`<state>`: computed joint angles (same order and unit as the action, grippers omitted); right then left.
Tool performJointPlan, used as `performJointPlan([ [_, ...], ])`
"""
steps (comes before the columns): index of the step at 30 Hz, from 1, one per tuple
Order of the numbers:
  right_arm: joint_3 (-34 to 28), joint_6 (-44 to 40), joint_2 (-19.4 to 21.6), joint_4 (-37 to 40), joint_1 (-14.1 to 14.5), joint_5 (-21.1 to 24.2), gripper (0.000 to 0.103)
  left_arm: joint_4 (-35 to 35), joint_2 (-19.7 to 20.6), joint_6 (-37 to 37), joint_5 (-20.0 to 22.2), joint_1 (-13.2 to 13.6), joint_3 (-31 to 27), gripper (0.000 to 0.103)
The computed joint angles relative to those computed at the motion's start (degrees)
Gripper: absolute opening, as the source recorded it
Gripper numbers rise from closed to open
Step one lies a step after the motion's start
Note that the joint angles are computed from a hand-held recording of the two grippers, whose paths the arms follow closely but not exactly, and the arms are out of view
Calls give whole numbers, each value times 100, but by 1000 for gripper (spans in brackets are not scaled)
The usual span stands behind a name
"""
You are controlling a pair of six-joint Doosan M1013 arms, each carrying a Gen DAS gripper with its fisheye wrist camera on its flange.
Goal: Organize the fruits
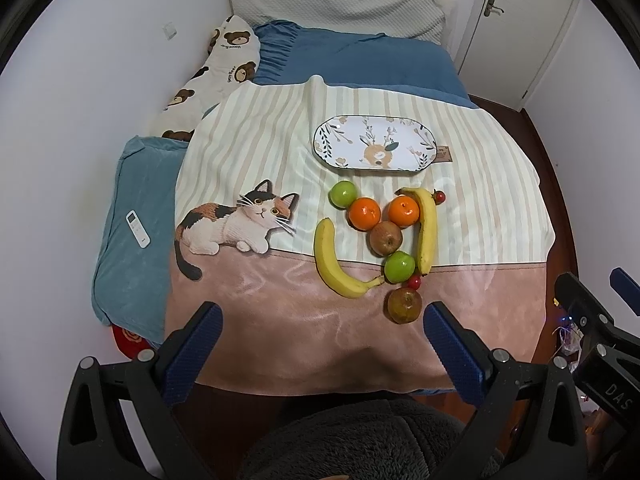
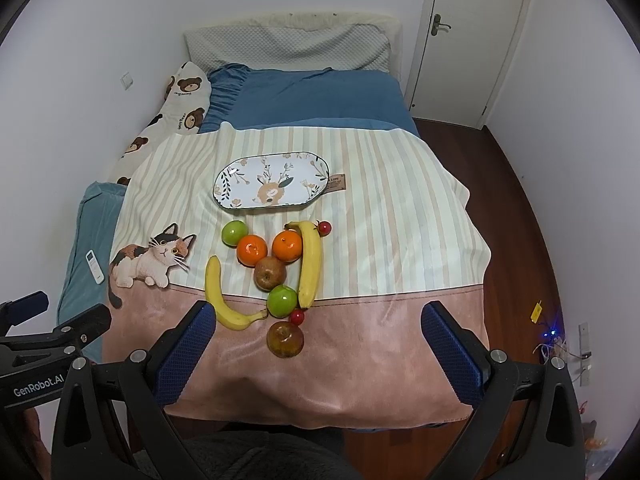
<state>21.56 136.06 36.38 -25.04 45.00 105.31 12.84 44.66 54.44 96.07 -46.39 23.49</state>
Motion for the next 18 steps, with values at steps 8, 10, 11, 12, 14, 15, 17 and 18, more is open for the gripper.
performJointPlan([
  [8, -710, -183, 369, -28, -60, 297, 103, 19, -30, 5, -43, 15, 31, 103],
  [10, -648, -179, 335, -33, -48, 282, 103, 25, -20, 13, -37, 19, 0, 103],
  [11, -706, -200, 368, -35, -57, 304, 103, 23, -17, 16, -30, 21, -9, 103],
  [12, -636, -176, 327, -25, -45, 284, 103, 20, -15, 14, -28, 22, -14, 103],
  [14, -670, -196, 347, -34, -49, 293, 103, 21, -12, 15, -30, 19, -18, 103],
  [15, -628, -183, 323, -37, -41, 280, 103, 14, 0, 26, -17, 21, -45, 103],
  [17, -657, -196, 341, -35, -49, 291, 103, 13, 16, 50, -4, 15, -76, 103],
  [18, -709, -208, 370, -39, -56, 319, 103, 12, 26, 62, 9, 16, -99, 103],
])
